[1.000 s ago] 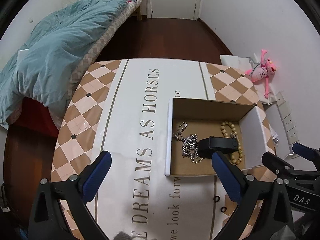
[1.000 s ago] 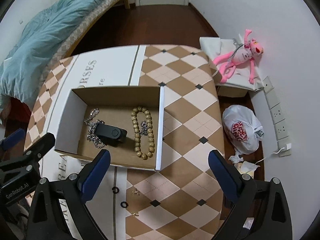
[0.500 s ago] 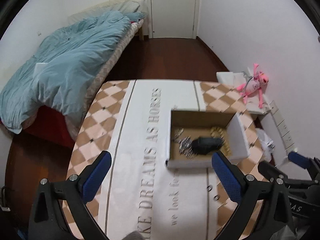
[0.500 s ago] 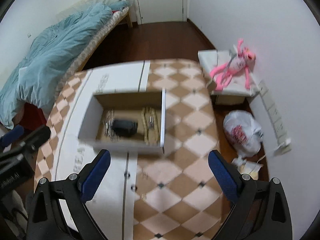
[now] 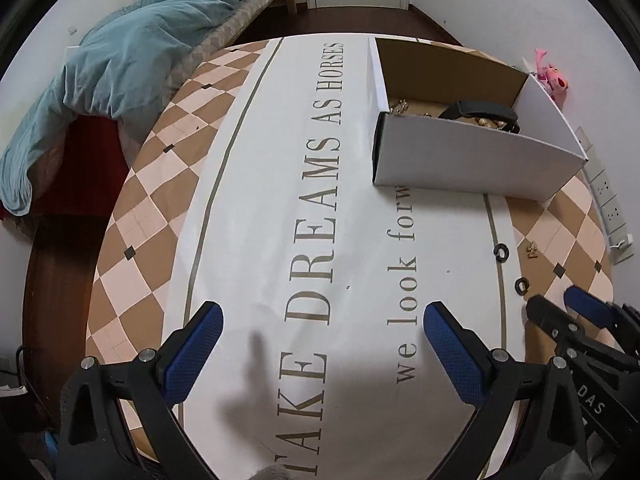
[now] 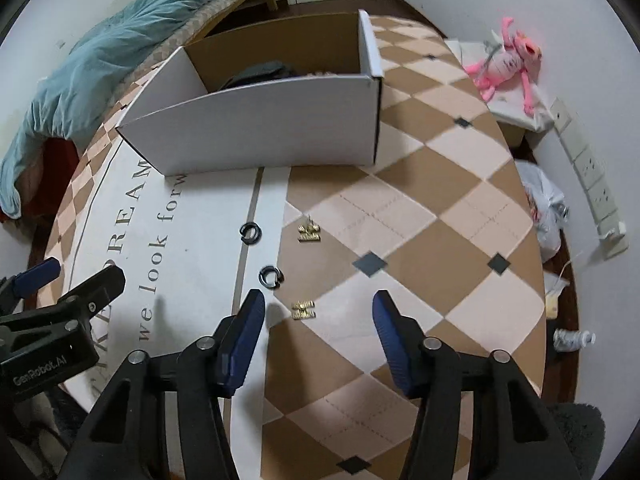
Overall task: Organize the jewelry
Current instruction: 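Withdraw both tools from the box toward the small gold earrings and black rings, then grasp a small gold earring with right tool while left tool grasps a black ring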
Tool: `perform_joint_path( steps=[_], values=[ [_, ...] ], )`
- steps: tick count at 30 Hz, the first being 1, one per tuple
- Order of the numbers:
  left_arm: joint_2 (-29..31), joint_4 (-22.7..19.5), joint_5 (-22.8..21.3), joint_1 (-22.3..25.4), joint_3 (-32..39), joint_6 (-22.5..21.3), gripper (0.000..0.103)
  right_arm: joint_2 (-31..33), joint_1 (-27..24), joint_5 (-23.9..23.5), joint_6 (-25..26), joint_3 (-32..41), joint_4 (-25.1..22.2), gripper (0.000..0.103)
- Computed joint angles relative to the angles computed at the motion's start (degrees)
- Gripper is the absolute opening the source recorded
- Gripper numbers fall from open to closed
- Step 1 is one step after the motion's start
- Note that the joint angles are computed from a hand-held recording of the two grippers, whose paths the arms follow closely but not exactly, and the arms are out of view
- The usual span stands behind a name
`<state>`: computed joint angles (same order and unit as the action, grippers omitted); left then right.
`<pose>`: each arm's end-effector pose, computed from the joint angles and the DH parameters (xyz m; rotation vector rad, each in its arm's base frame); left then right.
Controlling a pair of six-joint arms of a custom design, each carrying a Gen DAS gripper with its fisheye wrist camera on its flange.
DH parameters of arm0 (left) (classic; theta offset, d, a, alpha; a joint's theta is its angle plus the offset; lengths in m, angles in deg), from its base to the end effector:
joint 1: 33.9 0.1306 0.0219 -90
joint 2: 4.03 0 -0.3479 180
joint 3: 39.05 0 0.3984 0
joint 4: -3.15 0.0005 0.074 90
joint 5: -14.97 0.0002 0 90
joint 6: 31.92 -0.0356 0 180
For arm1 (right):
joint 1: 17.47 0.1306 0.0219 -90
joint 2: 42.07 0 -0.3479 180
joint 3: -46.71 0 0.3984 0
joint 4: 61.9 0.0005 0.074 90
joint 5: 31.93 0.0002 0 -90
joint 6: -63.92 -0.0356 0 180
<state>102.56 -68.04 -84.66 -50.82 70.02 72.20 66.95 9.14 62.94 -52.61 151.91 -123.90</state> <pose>0.5361 -0.1574 0.3795 0.0236 2.7386 0.0845 0.5179 0.2555 0.3330 0.0229 2.7225 0.1573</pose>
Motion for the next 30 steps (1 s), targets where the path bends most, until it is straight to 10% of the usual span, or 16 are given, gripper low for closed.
perform_joint_path(
  steps=[5, 20, 30],
  values=[
    [0.06, -0.18, -0.40, -0.29, 0.31, -0.35, 0.102, 1.08, 1.75, 5.65, 3.52, 0.95, -0.35, 0.011],
    [3.18, 1.23, 8.03, -5.13, 3.81, 0.36, 0.101, -4.60, -4.51, 2.66, -1.32, -3.46, 1.79, 0.010],
    [6.51, 1.33, 8.68, -8.96, 6.72, -3.03, 0.040, -6.67, -7.17, 2.45, -2.53, -6.19, 1.92, 0.010]
  ],
)
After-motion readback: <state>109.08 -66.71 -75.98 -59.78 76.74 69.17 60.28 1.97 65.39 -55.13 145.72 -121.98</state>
